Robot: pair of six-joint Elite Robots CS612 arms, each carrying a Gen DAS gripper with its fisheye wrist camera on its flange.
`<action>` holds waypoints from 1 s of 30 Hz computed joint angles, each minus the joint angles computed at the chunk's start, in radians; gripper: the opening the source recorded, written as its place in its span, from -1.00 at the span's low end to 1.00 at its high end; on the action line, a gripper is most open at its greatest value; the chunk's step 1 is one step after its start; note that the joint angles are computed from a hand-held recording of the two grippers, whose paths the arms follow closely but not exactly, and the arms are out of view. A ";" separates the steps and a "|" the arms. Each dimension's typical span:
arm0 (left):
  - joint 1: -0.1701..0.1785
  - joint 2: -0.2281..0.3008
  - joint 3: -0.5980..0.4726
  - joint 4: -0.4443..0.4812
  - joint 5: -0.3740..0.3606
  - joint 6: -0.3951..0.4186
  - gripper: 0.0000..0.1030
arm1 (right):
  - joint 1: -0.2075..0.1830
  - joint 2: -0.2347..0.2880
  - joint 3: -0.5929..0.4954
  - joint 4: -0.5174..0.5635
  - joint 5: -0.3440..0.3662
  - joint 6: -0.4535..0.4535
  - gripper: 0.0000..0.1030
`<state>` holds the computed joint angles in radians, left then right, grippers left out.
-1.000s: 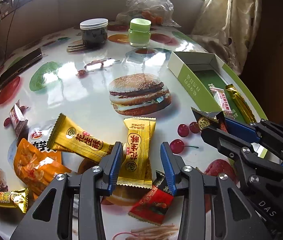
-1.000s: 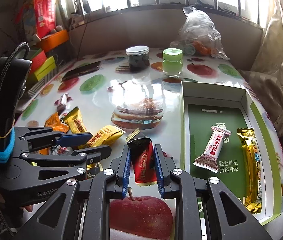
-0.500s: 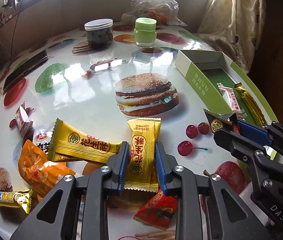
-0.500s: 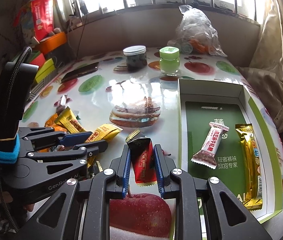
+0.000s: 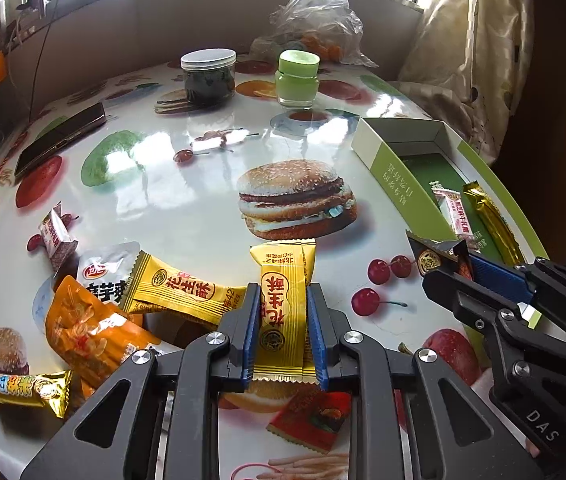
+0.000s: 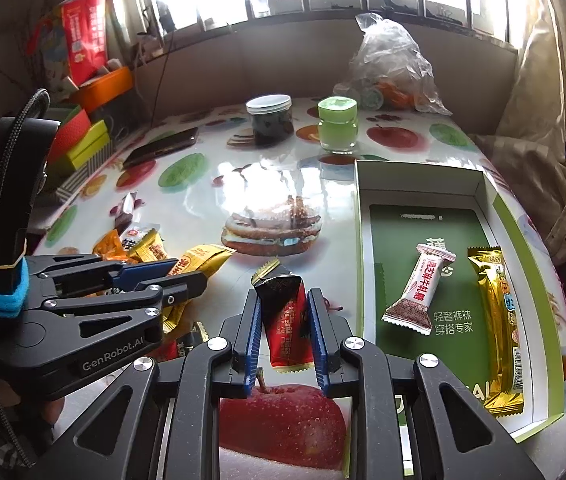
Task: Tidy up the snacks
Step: 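Grasp the yellow square peanut candy with the left tool, then carry yellow candy with left tool while right tool carries red candy into box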
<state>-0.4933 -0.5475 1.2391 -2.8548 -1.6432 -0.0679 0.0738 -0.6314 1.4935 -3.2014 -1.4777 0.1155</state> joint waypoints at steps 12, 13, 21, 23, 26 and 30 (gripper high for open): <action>0.000 -0.028 0.038 -0.062 0.001 -0.020 -0.54 | 0.005 -0.017 0.017 -0.039 -0.010 0.009 -0.59; 0.001 -0.030 0.039 -0.067 -0.003 -0.020 -0.54 | 0.005 -0.019 0.020 -0.044 -0.012 0.012 -0.58; -0.001 -0.038 0.041 -0.096 -0.033 -0.020 -0.54 | 0.000 -0.035 0.044 -0.077 -0.030 0.029 -0.59; -0.004 -0.037 0.037 -0.098 -0.039 -0.016 -0.54 | -0.003 -0.038 0.049 -0.081 -0.034 0.034 -0.58; -0.008 -0.036 0.029 -0.097 -0.046 -0.008 -0.54 | -0.006 -0.043 0.059 -0.092 -0.044 0.043 -0.58; -0.014 -0.032 0.016 -0.096 -0.059 -0.006 -0.54 | -0.011 -0.050 0.073 -0.106 -0.057 0.053 -0.58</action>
